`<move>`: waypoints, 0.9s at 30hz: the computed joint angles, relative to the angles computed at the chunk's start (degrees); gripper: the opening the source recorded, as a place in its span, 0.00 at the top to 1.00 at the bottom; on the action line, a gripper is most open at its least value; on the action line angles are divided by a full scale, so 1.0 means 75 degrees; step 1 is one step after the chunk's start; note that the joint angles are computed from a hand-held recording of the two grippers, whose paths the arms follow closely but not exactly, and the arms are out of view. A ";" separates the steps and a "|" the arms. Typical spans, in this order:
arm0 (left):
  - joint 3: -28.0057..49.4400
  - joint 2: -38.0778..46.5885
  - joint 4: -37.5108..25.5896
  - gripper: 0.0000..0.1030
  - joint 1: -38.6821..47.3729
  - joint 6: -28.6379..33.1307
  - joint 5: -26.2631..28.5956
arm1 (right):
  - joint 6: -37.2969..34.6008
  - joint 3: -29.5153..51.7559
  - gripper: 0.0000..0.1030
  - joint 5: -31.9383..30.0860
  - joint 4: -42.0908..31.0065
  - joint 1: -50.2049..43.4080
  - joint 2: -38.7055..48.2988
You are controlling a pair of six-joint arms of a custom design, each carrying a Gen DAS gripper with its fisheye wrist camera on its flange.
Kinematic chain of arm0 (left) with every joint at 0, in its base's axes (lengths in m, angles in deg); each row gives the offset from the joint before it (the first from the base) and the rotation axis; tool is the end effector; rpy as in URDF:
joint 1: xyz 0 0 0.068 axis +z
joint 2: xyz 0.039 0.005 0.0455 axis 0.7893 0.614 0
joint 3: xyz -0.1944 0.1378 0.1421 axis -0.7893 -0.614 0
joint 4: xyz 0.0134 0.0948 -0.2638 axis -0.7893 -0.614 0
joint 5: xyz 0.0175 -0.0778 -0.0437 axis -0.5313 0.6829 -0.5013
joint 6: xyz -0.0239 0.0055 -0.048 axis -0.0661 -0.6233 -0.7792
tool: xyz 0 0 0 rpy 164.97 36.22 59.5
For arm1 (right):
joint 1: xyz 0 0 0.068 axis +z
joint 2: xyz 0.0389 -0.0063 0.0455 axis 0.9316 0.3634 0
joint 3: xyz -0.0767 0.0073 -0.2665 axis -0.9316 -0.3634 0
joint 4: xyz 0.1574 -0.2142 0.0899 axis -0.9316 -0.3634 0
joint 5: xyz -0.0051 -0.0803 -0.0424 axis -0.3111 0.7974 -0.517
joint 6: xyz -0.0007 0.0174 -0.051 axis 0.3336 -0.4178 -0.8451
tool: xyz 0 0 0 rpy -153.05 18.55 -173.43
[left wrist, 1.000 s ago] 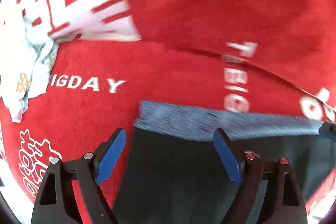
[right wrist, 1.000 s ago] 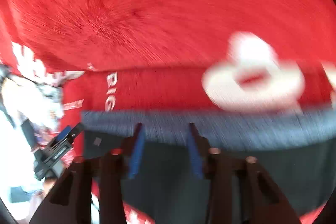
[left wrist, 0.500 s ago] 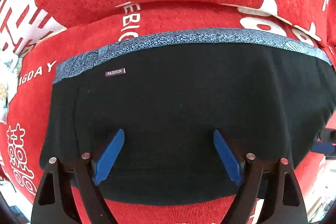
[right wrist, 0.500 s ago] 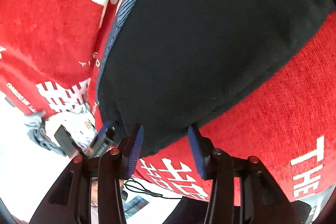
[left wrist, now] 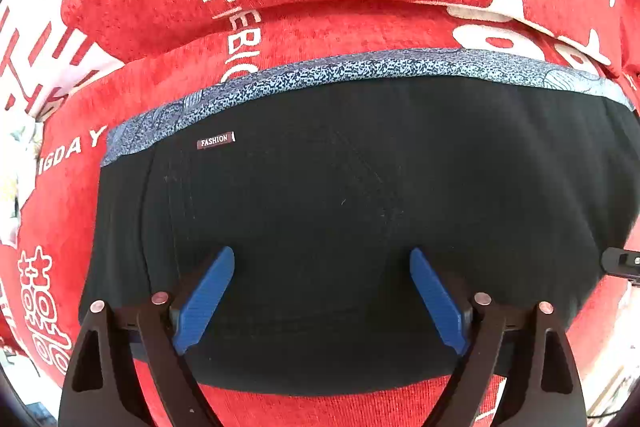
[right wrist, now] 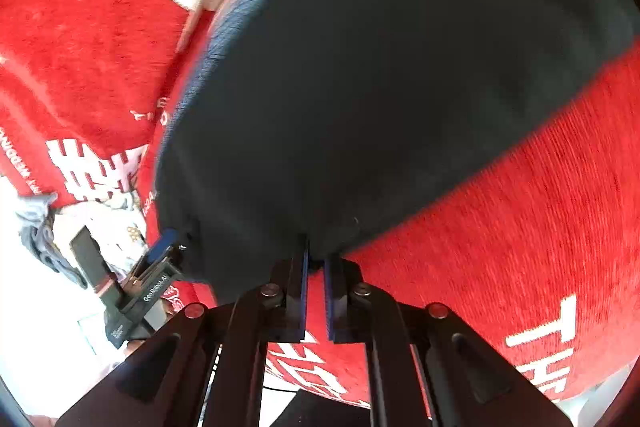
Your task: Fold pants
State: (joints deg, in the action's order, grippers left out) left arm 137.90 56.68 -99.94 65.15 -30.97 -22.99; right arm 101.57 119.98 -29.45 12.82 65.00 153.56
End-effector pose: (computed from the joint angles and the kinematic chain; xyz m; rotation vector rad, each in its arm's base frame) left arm 0.2786 0.0625 0.1688 0.3244 2.9202 0.0287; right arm 0.2154 0.0084 0.2003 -0.8479 -2.8267 -1.0670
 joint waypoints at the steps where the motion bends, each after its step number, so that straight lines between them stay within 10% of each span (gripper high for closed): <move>1: 0.0147 0.0077 -0.0184 0.13 -0.0018 -0.0089 -0.0060 | -0.0150 0.0016 0.93 -0.0117 -0.0234 -0.0231 -0.0096; 6: 0.0639 -0.0220 -0.1113 0.13 -0.0135 -0.0424 0.0364 | -0.1537 0.0833 0.66 0.0194 -0.1572 -0.1883 -0.0225; 10: 0.0471 -0.0572 -0.1278 0.13 -0.0949 -0.0967 0.0673 | -0.1810 0.1107 0.66 0.0009 -0.1418 -0.3252 0.0508; 13: 0.0116 -0.0403 -0.1142 0.13 -0.1679 -0.1515 0.0481 | -0.1570 0.0980 0.94 0.0157 -0.1115 -0.3331 0.0814; 27: 0.0890 -0.0067 -0.0993 0.13 -0.3832 -0.2773 0.0308 | -0.4017 0.2678 0.85 0.1721 -0.1750 -0.3892 0.1405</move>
State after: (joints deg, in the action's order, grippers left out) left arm 144.57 56.17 -107.38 36.41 -51.77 -20.68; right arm 71.44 140.06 -16.54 -0.30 35.82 164.10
